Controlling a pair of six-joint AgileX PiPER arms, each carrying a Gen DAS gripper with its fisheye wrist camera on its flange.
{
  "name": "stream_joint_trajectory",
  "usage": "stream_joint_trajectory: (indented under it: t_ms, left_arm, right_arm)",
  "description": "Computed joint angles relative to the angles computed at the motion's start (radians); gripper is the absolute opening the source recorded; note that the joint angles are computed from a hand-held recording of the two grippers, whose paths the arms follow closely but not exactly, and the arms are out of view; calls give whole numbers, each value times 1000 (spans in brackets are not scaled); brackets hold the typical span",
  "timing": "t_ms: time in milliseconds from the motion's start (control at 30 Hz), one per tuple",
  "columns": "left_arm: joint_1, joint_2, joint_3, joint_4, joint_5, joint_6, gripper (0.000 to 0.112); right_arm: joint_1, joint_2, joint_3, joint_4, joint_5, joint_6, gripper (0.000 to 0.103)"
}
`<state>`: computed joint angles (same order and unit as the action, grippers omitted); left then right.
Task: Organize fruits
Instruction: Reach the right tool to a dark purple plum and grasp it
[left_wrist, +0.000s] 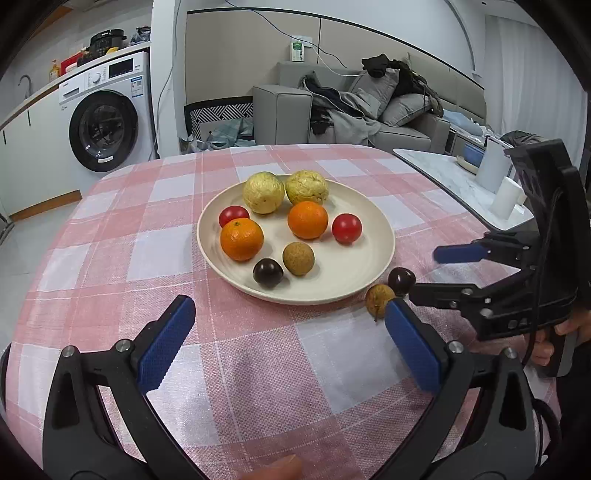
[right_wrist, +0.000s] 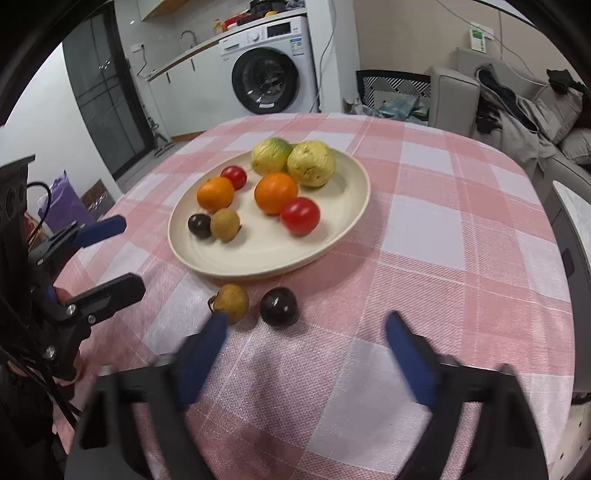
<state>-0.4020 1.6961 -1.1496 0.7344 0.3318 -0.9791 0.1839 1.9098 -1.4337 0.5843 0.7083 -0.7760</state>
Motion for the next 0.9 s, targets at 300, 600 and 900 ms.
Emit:
stream_joint_trajectory:
  t_ms: [300,600,900]
  left_arm:
    - [32,17,-17,-154,-16,141,102]
    - [41,13,-13,-181,-22,163,102]
    - [37,16,-19,-186,-12,175,102]
  right_arm:
    - [17,6,9,2,-4,-23,61]
    - [59,16,-3,-103,-42,58,53]
    - [90,17,9,-136,-83,72,43]
